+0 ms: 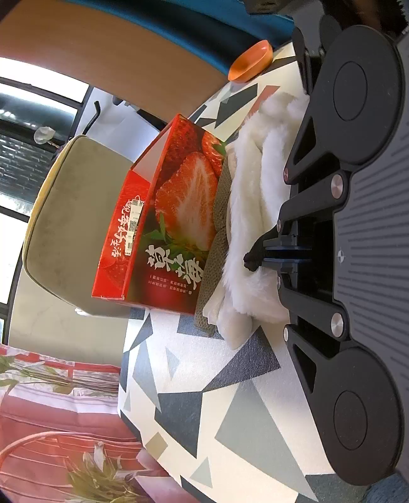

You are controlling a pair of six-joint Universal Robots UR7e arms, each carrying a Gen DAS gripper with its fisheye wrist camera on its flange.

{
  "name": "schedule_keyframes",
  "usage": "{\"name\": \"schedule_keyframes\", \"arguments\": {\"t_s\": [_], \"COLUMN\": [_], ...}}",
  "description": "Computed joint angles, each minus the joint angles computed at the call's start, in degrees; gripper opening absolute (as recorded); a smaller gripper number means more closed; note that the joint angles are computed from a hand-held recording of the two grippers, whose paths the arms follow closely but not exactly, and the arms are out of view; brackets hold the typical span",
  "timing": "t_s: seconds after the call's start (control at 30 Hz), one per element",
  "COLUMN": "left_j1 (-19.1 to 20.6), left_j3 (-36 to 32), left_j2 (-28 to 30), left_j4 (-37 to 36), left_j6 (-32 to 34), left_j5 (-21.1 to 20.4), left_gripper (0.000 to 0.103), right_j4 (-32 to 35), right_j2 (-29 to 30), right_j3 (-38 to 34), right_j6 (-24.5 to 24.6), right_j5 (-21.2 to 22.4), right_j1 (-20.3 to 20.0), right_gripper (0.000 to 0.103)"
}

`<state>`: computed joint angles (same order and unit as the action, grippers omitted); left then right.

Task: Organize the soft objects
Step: 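Lift the black fabric item with both tools and carry it over the red box, then lower the black fabric item into the red box and open both tools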

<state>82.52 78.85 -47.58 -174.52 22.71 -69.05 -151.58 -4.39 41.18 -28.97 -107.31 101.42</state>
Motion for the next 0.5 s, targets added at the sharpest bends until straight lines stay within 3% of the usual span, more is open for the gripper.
{"name": "schedule_keyframes", "arguments": {"t_s": [0.3, 0.5], "left_j1": [-0.4, -1.8], "left_j3": [1.7, 2.6], "left_j2": [-0.9, -1.3], "left_j4": [-3.5, -8.5], "left_j6": [1.4, 5.7], "left_j5": [-2.0, -4.3], "left_gripper": [0.005, 0.005], "right_j4": [-13.5, -16.7], "right_j2": [-3.5, -4.1], "right_j3": [6.5, 5.4], "right_j6": [-0.3, 1.0], "right_j5": [9.1, 13.3], "right_j1": [-0.8, -0.8], "right_gripper": [0.011, 0.011]}}
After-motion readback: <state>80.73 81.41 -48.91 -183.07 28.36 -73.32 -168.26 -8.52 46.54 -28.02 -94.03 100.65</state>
